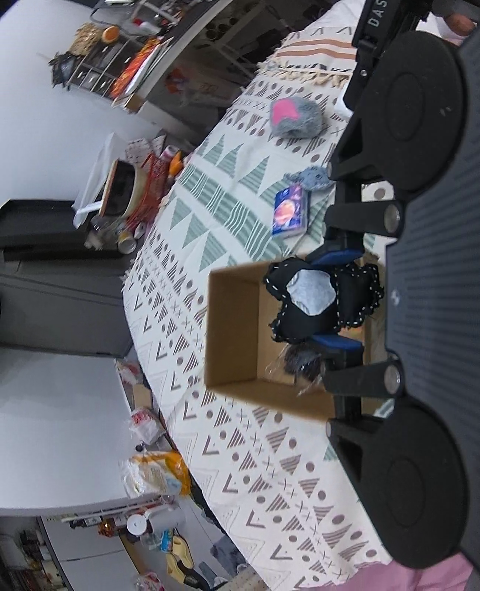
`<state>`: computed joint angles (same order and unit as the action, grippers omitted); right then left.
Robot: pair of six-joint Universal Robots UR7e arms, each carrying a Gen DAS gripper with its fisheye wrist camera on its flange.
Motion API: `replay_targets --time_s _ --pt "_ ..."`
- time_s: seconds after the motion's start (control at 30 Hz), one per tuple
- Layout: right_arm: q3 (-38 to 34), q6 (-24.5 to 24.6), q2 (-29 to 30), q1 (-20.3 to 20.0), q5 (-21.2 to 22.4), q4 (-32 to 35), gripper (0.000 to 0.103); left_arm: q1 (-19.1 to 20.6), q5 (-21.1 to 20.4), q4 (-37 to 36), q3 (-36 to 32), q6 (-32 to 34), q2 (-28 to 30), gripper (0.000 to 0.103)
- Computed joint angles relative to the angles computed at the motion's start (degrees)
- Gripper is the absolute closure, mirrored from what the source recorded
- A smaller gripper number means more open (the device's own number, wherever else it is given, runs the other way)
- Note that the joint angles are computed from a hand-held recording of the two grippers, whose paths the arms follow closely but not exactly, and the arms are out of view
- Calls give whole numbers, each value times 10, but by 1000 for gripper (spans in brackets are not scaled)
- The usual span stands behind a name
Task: Organize soft objects
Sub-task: 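Carry the lace heart with left tool while right tool carries the tissue ball over the box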
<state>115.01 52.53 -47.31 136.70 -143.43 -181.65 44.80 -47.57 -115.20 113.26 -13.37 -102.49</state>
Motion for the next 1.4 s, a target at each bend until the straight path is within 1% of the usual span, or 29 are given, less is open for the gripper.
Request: replay_targets --time_s 0.23,0.4,0.63,0.8,0.93,1.07,1.13,1.2,1.27,1.33,1.4 --pt "-56 -19 26 8 0 40 66 36 -15 -9 -24 35 8 66" --pt "-87 -28 46 12 1 51 66 68 -30 -23 -34 53 18 65" --pt "-137 -33 75 13 -6 98 66 113 -44 -49 -47 74 48 65" --pt "-167 -44 95 12 -6 105 66 138 -59 -77 -43 87 60 65" --pt "-189 -51 109 10 -7 118 66 160 -91 -85 -40 90 64 65" --pt "-210 -62 124 11 -18 124 66 174 -97 -86 -42 76 70 64" --pt "-218 -72 132 12 -25 117 66 178 -97 -93 -43 75 71 63" --pt "-223 -84 139 10 -26 104 66 180 -96 -109 -40 86 74 59" --pt "-230 -91 145 7 -26 96 66 181 -96 -119 -40 96 78 58" --pt "-238 -96 151 4 -24 94 66 184 -106 -123 -42 106 79 53" --pt "-249 -100 158 1 -23 101 66 185 -116 -114 -48 111 79 46"
